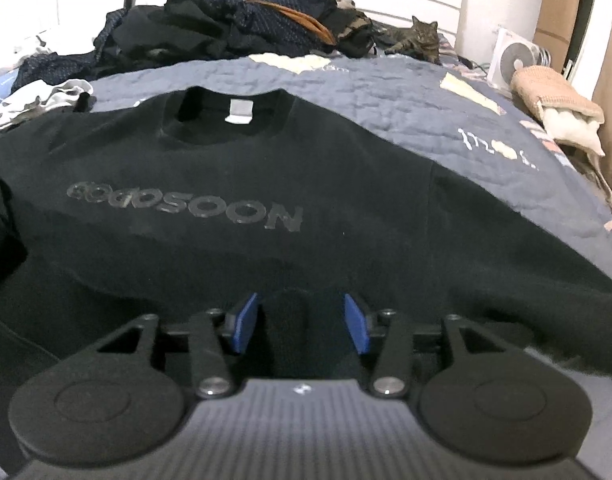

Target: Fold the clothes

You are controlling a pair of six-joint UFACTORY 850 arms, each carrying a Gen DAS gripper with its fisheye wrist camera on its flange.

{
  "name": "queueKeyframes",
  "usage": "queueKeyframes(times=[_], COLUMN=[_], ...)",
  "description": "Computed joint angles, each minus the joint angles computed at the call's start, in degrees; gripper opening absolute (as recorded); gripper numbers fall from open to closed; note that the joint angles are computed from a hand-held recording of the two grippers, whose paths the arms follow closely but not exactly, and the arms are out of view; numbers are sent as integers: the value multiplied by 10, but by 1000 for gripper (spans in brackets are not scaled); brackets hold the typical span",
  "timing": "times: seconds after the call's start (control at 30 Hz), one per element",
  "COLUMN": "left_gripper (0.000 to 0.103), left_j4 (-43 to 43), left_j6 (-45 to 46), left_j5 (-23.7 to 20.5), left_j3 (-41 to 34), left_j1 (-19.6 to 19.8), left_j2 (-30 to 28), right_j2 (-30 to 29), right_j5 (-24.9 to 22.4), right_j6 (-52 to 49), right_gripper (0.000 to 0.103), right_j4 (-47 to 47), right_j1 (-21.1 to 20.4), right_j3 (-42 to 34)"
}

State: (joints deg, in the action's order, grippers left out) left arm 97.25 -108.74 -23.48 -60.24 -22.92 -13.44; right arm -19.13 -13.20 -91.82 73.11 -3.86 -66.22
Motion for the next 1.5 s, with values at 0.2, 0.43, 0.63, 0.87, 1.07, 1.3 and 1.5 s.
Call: queueKeyframes(times=[0.2, 0.43, 0.63, 0.87, 1.07, 1.3, 1.5], left_gripper=[11, 11, 10, 6, 14, 36, 59], left_j4=[-22, 12, 112, 29, -16, 30, 87], left_j6=[-58, -105, -232, -176, -125, -195, -332], left_j5=[31, 36, 21, 62, 59, 55, 80], left_j3=[0, 3, 10, -14, -8, 46, 114], left_j1=[23, 26, 29, 40, 46, 50, 48], left_j2=[6, 13, 23, -7, -4, 62, 133], right_j2=[-8, -6, 13, -37, -73, -30, 14], right_j5=[24, 0, -52, -15, 16, -16, -43], right_j6=[-4, 13, -103, -42, 128, 111, 137], right_gripper=[41, 4, 4, 4, 4, 10, 23], right_j4=[26, 96, 331, 247, 47, 70, 98], right_j1=[6, -5, -38, -26, -15, -29, -56], right_j3=[1, -7, -9, -49, -78, -63, -25])
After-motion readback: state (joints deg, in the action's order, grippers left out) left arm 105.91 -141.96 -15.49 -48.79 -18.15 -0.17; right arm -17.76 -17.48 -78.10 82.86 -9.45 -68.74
